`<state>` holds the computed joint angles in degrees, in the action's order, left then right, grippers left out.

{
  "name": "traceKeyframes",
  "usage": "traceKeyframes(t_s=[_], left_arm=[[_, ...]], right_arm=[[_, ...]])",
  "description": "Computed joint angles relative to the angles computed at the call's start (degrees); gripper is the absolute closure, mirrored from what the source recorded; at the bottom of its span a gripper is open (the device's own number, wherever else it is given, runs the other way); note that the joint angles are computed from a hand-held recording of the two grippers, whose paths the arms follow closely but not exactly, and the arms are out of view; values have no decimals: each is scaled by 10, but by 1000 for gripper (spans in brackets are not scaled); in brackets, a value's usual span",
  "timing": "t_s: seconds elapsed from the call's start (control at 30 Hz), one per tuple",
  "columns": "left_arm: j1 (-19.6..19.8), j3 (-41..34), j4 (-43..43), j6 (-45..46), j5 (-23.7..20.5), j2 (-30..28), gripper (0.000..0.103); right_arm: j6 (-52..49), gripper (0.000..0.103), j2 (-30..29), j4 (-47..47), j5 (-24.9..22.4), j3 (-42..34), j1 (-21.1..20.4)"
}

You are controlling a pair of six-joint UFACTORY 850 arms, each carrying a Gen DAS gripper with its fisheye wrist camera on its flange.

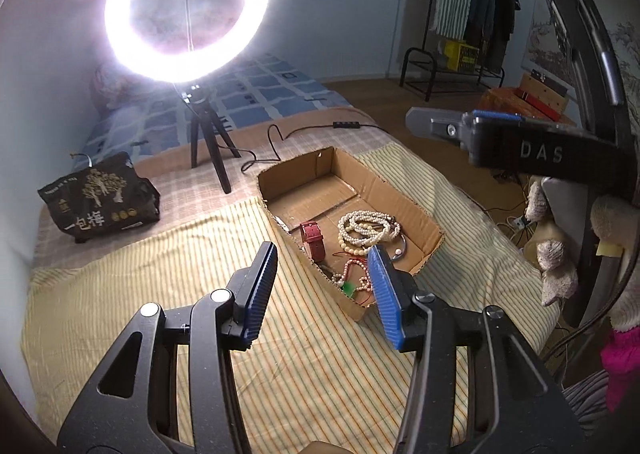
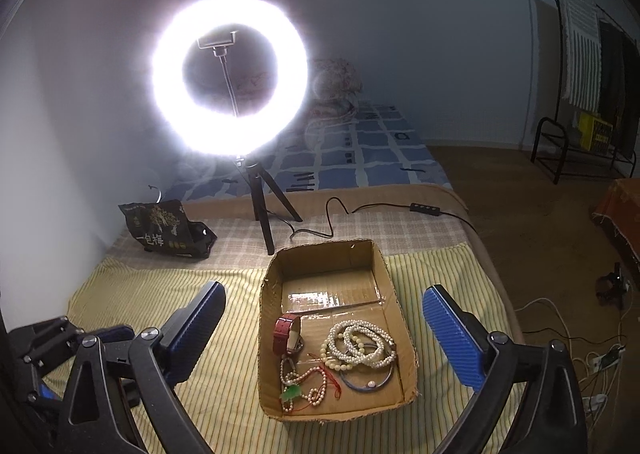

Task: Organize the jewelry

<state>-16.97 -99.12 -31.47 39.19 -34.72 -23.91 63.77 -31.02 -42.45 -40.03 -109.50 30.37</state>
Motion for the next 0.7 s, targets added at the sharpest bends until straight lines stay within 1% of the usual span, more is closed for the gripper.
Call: traceKeyframes(t_s=[0.17,0.27,0.33,0.47,0.53,0.57,0.7], left_arm=[[9,30,-24,19,19,32,54],[14,45,-43,32,27,46,46],[19,58,-55,42,34,58,45],[29,75,-66,53,41,75,33],[33,82,-74,60,49,82,31],[35,86,-77,62,52,85,30],[47,108,-113,90,65,104,19]], right_arm=[[29,1,18,-28,0,23,14],[43,1,26,-45,-9,31,26],[57,1,30,-58,-19,35,33],[104,0,41,-100,-42,47,52],[120,0,45,-118,-51,51,61],[130,0,46,-129,-59,52,66],[160,0,43,-167,-100,49,85]])
